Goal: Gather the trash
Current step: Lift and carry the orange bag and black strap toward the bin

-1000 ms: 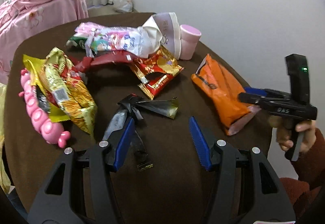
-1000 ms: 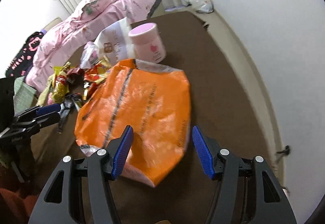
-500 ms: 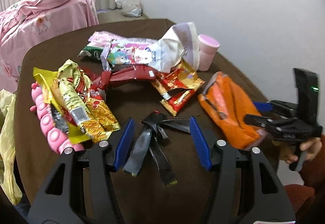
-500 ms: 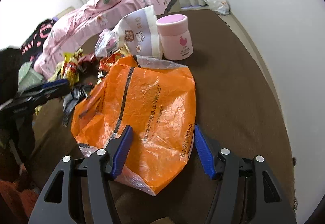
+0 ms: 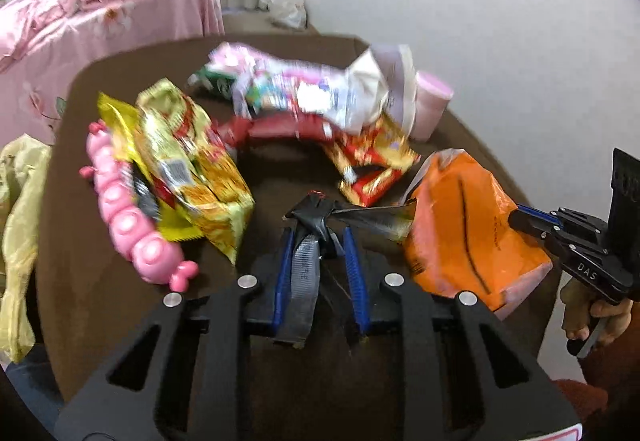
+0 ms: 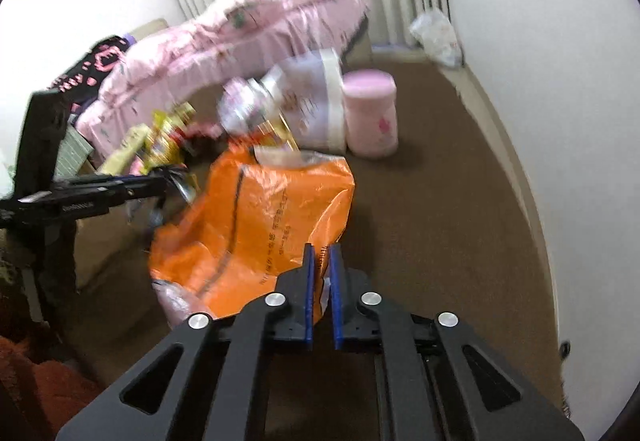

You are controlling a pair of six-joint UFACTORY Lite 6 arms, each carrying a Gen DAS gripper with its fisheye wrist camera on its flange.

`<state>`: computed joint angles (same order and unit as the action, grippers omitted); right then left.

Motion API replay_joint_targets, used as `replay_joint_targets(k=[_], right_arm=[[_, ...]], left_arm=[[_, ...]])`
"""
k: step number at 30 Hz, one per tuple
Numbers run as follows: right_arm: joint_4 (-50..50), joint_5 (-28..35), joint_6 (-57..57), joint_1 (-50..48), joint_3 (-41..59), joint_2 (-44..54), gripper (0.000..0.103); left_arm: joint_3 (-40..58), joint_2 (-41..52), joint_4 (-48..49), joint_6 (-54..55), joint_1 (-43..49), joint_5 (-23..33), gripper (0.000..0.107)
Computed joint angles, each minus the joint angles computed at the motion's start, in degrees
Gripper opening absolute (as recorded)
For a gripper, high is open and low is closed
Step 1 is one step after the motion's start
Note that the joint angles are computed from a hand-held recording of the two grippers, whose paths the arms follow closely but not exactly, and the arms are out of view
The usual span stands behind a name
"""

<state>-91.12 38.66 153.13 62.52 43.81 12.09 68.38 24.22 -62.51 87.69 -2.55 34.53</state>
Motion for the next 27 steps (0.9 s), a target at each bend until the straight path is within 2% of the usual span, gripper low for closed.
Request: replay_joint_targets(k=[5,7,12,14,15,16,17,19,21,22,23,26,27], right_arm=[[8.15,7.26,-14.08,3.48,4.93,-2.83,0.007],[9.71,8.13,-18.87,3.59,7.43,-3.43,0.007],[9.34,1.82,-25.54,1.96,14.6,0.74,0.008],[9.36,0.95,-26.07,2.04,17.1,3.82,0.015],[8.3,-0.97,-24.59,1.42,17.17,4.51,0.02],[5.42,-3.89,-20.72,0.67,16.39,4.65,0.029],[1.66,-6.42,-15.62,0.15,15.42,4.75,0.032],[-0.3,-8.02,-12.35,0.1,15.58,5.81,0.033],[1.56,-8.03,-13.77,0.39,17.04,7.45,0.033],[1.81,-8.69,-13.73,0.3,17.5,8.04,0.031],[1.62,-9.91,-13.52,-0.13,17.87,8.35,0.016],[5.55,-7.83,-18.51,0.28,20.63,9.54,0.007],[7.38,-6.49,-21.56,0.44,22.18,9.74,0.007]], left_arm=[[-1.87,-5.39,-3.59,2.52,3.15,3.4,0.024],[-2.2,-6.63,-4.71,3.03,4.76,4.91,0.024],[-2.59,-7.71,-4.53,2.56,8.09,7.2,0.024],[-2.36,-7.37,-4.36,2.71,9.68,8.3,0.024],[-2.47,-7.22,-4.61,3.13,10.47,8.75,0.024],[-2.34,-6.9,-4.84,3.4,10.98,9.05,0.024],[-2.32,-6.85,-4.95,3.56,11.78,9.56,0.024],[-2.25,-6.52,-5.33,3.9,12.88,10.3,0.024],[-2.15,-6.14,-5.54,4.04,13.92,10.98,0.024],[-2.2,-6.09,-5.64,4.14,14.26,11.17,0.024],[-2.19,-6.05,-5.73,4.36,14.83,11.6,0.024],[-2.19,-6.5,-6.34,5.08,16.61,12.85,0.024],[-1.91,-6.61,-6.48,5.16,17.38,13.45,0.024]])
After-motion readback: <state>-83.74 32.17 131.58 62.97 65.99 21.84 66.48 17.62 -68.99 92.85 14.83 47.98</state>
